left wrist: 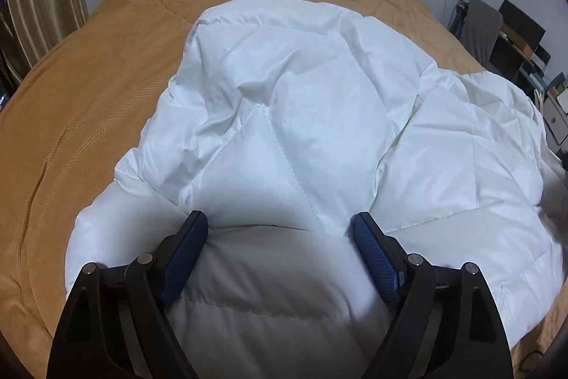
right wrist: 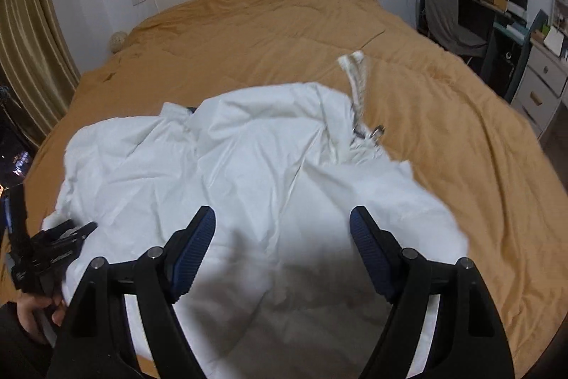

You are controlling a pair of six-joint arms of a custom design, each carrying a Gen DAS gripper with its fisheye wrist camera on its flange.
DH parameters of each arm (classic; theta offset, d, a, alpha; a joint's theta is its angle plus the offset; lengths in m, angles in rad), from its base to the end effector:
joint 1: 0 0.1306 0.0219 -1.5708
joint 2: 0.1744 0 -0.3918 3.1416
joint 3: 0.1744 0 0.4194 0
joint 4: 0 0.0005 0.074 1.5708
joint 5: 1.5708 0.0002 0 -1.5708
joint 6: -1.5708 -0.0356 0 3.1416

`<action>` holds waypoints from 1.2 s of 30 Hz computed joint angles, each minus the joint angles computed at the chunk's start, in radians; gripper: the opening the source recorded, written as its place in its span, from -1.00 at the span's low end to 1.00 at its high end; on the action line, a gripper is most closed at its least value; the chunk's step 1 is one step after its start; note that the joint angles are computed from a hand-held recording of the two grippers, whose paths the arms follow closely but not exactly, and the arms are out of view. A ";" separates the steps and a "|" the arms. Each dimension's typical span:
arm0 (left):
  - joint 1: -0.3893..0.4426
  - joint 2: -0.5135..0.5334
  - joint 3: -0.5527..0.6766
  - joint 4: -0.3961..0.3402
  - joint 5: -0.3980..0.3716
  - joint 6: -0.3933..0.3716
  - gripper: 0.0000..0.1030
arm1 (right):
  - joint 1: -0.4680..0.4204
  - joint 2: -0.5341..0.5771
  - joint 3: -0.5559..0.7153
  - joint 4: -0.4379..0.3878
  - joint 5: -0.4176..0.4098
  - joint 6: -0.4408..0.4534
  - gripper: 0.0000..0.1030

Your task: Fold large clothes

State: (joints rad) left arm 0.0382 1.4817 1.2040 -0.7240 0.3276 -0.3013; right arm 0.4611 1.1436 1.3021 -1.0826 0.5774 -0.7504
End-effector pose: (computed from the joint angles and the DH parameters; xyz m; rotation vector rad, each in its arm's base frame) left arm 0.5166 0.0078 0.3152 0.4503 2.4767 -0.2854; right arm 0.3675 0.1603 0.4932 0.5569 2.2381 -0.1225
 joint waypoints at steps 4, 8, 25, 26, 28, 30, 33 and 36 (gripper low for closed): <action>0.011 0.013 0.014 -0.026 0.014 -0.032 0.65 | -0.126 0.149 0.127 -0.048 -0.097 0.125 0.53; 0.009 0.022 0.011 -0.006 0.011 -0.030 0.65 | -0.265 0.292 0.215 -0.157 -0.101 0.117 0.51; -0.073 0.095 0.247 -0.049 -0.015 0.068 0.62 | -0.029 -0.097 -0.086 0.027 -0.016 0.077 0.43; -0.101 0.155 0.301 -0.085 -0.089 0.052 0.62 | -0.014 -0.083 -0.093 0.018 -0.016 0.070 0.43; -0.138 0.265 0.393 -0.149 -0.266 0.018 0.65 | -0.019 -0.066 -0.122 -0.003 -0.046 0.045 0.43; -0.129 0.312 0.424 -0.111 -0.390 0.040 0.66 | -0.039 -0.081 -0.175 0.011 -0.052 0.048 0.44; -0.060 0.373 0.510 -0.180 -0.383 0.116 0.78 | -0.068 -0.132 -0.218 -0.015 -0.006 0.052 0.43; 0.024 0.377 0.561 -0.247 -0.254 0.205 0.76 | -0.139 -0.198 -0.249 -0.092 0.000 -0.009 0.43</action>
